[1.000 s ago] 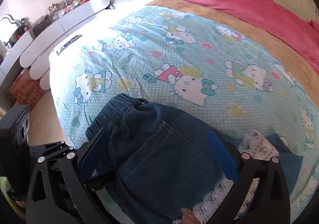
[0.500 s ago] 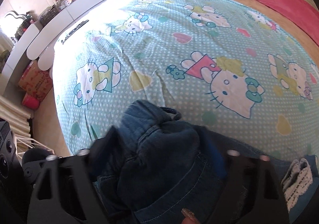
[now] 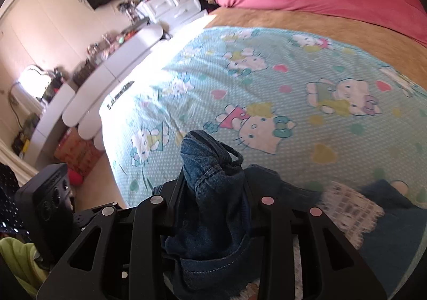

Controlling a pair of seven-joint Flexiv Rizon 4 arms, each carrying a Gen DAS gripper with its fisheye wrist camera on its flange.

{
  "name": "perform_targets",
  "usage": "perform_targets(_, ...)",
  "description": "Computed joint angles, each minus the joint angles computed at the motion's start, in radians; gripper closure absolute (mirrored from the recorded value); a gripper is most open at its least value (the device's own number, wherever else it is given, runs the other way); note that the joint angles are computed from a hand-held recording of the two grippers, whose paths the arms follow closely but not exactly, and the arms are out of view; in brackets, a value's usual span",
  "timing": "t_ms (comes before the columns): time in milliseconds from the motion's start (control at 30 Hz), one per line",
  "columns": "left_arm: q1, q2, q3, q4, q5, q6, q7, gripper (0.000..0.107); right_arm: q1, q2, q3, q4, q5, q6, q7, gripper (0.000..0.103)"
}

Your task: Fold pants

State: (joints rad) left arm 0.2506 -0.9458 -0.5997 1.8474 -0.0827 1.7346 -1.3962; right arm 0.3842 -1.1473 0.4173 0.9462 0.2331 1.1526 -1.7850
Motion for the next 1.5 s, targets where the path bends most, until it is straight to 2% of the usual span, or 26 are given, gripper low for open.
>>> perform_targets(67,0.0,-0.011,-0.022,-0.019,0.005,-0.016,0.012,0.032,-0.043,0.032,0.028,0.059,0.033,0.045,-0.029,0.072)
perform_targets(200,-0.008,-0.041,-0.07,-0.061,0.003,-0.052,0.055,0.032,-0.106,0.069,0.069,0.135,0.07,0.108,-0.065,0.072)
perform_targets(300,0.012,-0.091,-0.149,-0.079,0.019,-0.031,0.101,0.039,-0.159,0.086,0.108,0.185,0.095,0.149,-0.091,0.068)
perform_targets(367,0.021,-0.125,-0.195,-0.092,0.041,-0.036,0.135,0.043,-0.189,0.108,0.111,0.238,0.116,0.194,-0.083,0.055)
perform_targets(433,0.035,-0.155,-0.246,-0.098,0.057,-0.072,0.181,0.043,-0.204,0.128,0.094,0.294,0.123,0.255,-0.051,0.047)
perform_targets(500,0.042,-0.184,-0.29,-0.104,0.057,-0.119,0.24,0.043,-0.192,0.155,0.03,0.358,0.123,0.312,0.028,0.033)
perform_targets(567,0.019,-0.18,-0.288,-0.105,0.043,-0.146,0.28,0.043,-0.19,0.18,-0.012,0.423,0.124,0.345,0.091,0.031)
perform_targets(633,0.0,-0.182,-0.288,-0.111,0.026,-0.179,0.319,0.042,-0.209,0.187,-0.002,0.463,0.117,0.365,0.112,0.03)
perform_targets(733,-0.04,-0.167,-0.259,-0.123,-0.009,-0.22,0.356,0.041,-0.223,0.196,0.012,0.509,0.097,0.385,0.144,0.022)
perform_targets(767,-0.06,-0.158,-0.242,-0.129,-0.021,-0.228,0.363,0.04,-0.223,0.196,0.017,0.514,0.086,0.387,0.156,0.016)
perform_targets(833,-0.07,-0.146,-0.234,-0.122,-0.041,-0.231,0.384,0.04,-0.204,0.201,-0.001,0.52,0.059,0.389,0.19,0.009)
perform_targets(867,-0.074,-0.146,-0.232,-0.13,-0.049,-0.227,0.401,0.04,-0.19,0.198,-0.014,0.511,0.042,0.381,0.211,0.009)
perform_targets(933,-0.064,-0.131,-0.239,-0.09,-0.055,-0.157,0.418,0.04,-0.185,0.192,-0.023,0.491,0.006,0.347,0.245,0.007)
perform_targets(1033,-0.058,-0.094,-0.205,-0.057,-0.052,-0.056,0.377,0.04,-0.15,0.173,-0.074,0.45,-0.056,0.251,0.33,0.007)
perform_targets(1067,-0.063,-0.082,-0.186,-0.058,-0.054,-0.046,0.353,0.04,-0.151,0.16,-0.068,0.435,-0.075,0.227,0.34,0.012)
perform_targets(1100,-0.067,-0.075,-0.168,-0.06,-0.054,-0.038,0.33,0.04,-0.16,0.149,-0.049,0.424,-0.095,0.21,0.332,0.029)
perform_targets(1133,-0.069,-0.072,-0.151,-0.064,-0.059,-0.033,0.304,0.04,-0.181,0.139,-0.017,0.425,-0.132,0.207,0.332,0.059)
perform_targets(1167,-0.064,-0.07,-0.148,-0.06,-0.057,-0.033,0.284,0.04,-0.216,0.127,0.049,0.411,-0.105,0.205,0.266,0.068)
perform_targets(1200,-0.066,-0.071,-0.141,-0.068,-0.057,-0.04,0.267,0.04,-0.259,0.117,0.123,0.413,-0.086,0.228,0.2,0.069)
perform_targets(1267,-0.074,-0.075,-0.124,-0.086,-0.055,-0.061,0.248,0.04,-0.295,0.122,0.184,0.441,-0.084,0.3,0.129,0.069)
perform_targets(1367,-0.111,-0.077,-0.087,-0.115,-0.065,-0.102,0.239,0.04,-0.281,0.143,0.124,0.457,-0.09,0.312,0.184,0.068)
perform_targets(1500,-0.16,-0.074,-0.027,-0.134,-0.091,-0.16,0.249,0.04,-0.211,0.159,-0.028,0.48,-0.121,0.269,0.315,0.053)
